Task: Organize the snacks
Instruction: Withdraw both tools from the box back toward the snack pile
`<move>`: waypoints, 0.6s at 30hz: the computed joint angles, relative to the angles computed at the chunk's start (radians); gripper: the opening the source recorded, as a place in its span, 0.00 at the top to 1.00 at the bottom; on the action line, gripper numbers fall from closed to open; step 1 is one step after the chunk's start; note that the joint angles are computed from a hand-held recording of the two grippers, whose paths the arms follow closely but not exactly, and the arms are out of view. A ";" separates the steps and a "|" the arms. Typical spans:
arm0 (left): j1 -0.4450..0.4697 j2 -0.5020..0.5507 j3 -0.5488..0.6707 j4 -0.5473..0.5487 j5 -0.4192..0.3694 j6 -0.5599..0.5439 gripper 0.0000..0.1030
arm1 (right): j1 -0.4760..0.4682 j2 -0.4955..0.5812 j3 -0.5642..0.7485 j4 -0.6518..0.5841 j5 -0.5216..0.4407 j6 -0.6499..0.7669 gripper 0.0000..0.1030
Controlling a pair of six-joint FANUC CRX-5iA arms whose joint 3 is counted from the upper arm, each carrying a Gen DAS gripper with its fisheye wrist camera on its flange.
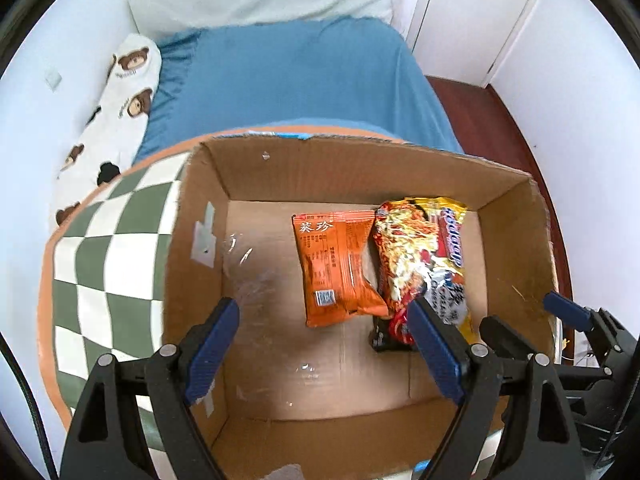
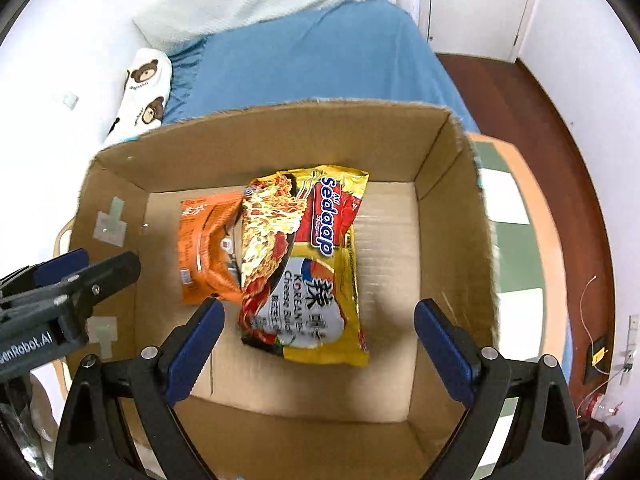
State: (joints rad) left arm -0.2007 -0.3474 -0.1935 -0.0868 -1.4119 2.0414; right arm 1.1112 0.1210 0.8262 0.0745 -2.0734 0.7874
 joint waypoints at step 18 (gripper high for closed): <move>-0.225 -0.157 0.068 -0.098 -0.137 0.198 0.17 | 0.286 0.116 0.333 0.236 -0.152 -0.114 0.05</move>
